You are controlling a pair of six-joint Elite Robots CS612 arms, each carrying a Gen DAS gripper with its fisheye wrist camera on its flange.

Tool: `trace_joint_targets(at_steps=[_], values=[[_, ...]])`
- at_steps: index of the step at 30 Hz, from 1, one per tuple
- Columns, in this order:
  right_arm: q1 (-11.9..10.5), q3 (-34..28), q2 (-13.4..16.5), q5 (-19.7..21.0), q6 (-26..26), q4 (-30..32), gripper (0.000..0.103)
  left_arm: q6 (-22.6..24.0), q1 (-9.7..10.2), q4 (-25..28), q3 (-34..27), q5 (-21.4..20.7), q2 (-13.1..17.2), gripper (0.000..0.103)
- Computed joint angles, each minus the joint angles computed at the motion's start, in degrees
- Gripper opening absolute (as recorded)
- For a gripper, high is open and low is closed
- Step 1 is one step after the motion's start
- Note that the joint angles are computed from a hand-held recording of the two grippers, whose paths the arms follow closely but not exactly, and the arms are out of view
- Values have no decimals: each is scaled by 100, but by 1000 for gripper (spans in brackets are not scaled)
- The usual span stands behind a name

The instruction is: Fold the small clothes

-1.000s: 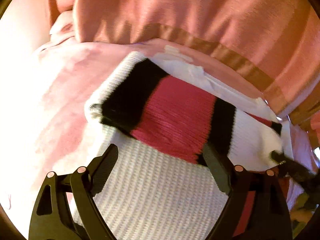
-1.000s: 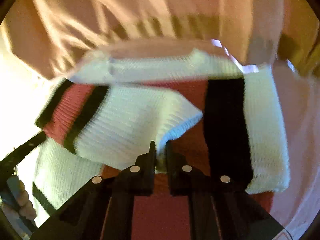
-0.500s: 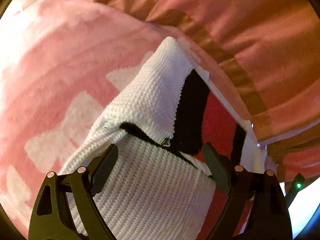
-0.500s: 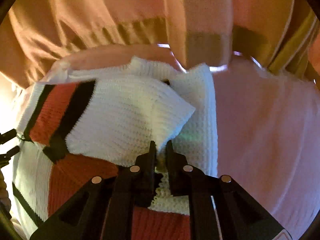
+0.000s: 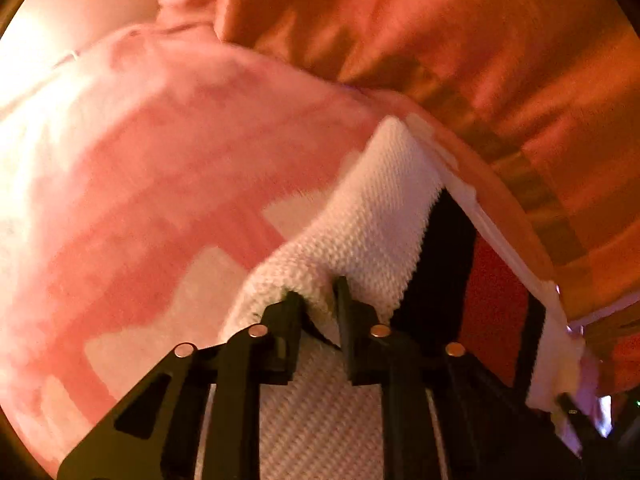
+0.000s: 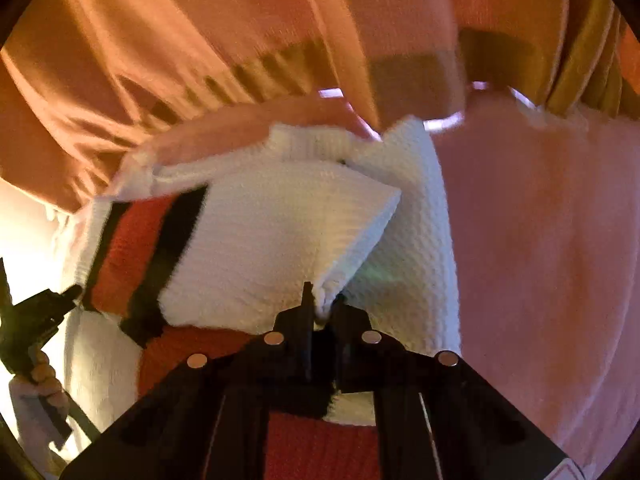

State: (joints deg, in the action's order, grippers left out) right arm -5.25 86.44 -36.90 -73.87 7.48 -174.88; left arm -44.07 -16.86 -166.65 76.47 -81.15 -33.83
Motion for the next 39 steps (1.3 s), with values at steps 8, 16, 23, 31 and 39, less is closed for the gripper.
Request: trace_joint_targets(at_steps=[8,16,23,31,39], values=[[-59,-105,79,-52,-101,741,6,22,44,339,-123,164,56,14],[-57,-87,37,-185,-206,747,7,207,14,415,-121,241,44,15],[-82,-73,-47,-77,-471,733,10,112,21,377,-91,233,35,15],[-145,-131,-28,59,-439,810,16,-46,32,259,-10,176,-16,15],[-89,-168,9,65,-363,675,8,-133,80,-211,25,-183,-5,23]])
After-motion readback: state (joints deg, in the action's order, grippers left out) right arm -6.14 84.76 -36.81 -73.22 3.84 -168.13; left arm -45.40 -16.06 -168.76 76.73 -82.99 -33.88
